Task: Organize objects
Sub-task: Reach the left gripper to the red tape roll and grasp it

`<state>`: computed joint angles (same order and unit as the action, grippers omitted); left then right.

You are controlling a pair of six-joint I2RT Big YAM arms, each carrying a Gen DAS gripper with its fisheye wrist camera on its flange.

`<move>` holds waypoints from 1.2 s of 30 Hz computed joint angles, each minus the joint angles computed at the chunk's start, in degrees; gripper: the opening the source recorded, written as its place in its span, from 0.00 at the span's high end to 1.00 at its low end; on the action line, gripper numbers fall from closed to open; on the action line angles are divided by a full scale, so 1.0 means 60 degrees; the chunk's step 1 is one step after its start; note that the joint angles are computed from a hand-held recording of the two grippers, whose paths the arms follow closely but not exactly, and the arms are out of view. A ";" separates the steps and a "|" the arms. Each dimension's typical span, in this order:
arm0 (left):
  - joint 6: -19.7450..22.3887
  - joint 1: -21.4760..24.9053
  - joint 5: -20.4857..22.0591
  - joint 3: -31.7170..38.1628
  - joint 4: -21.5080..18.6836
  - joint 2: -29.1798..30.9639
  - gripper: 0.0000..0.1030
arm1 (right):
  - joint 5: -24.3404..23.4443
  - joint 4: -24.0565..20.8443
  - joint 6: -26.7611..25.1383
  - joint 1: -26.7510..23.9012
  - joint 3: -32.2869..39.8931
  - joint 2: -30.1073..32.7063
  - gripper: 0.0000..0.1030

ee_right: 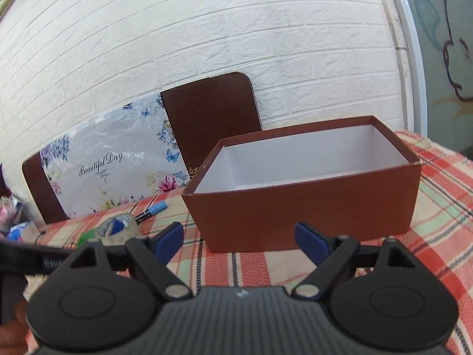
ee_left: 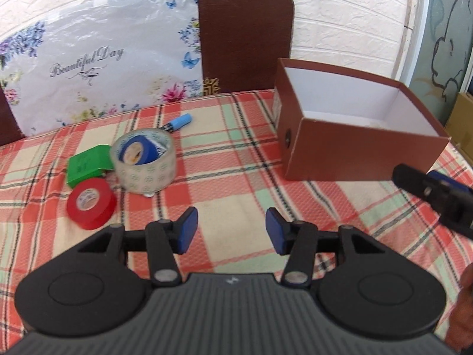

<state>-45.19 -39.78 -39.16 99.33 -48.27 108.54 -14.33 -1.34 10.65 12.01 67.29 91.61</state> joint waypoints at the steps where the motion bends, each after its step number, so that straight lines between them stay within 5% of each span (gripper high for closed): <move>1: -0.0046 -0.0018 -0.0097 -0.0135 -0.0012 -0.0071 0.49 | 0.0003 -0.0158 0.0038 0.0037 0.0058 -0.0001 0.17; 18: -0.1394 0.0206 -0.0586 -0.2522 0.0259 -0.1321 0.48 | 0.0534 -0.1180 -0.1125 0.1217 0.0016 -0.0249 0.16; 27: -0.2510 0.1422 -0.0208 -0.4220 0.0683 -0.2516 0.50 | 0.0531 -0.1833 -0.1817 0.1611 0.0155 0.0038 0.15; 36: -0.1662 0.2440 0.0494 -0.3602 0.1120 -0.1753 0.48 | 0.0646 -0.2077 -0.1758 0.1572 0.0264 0.0163 0.15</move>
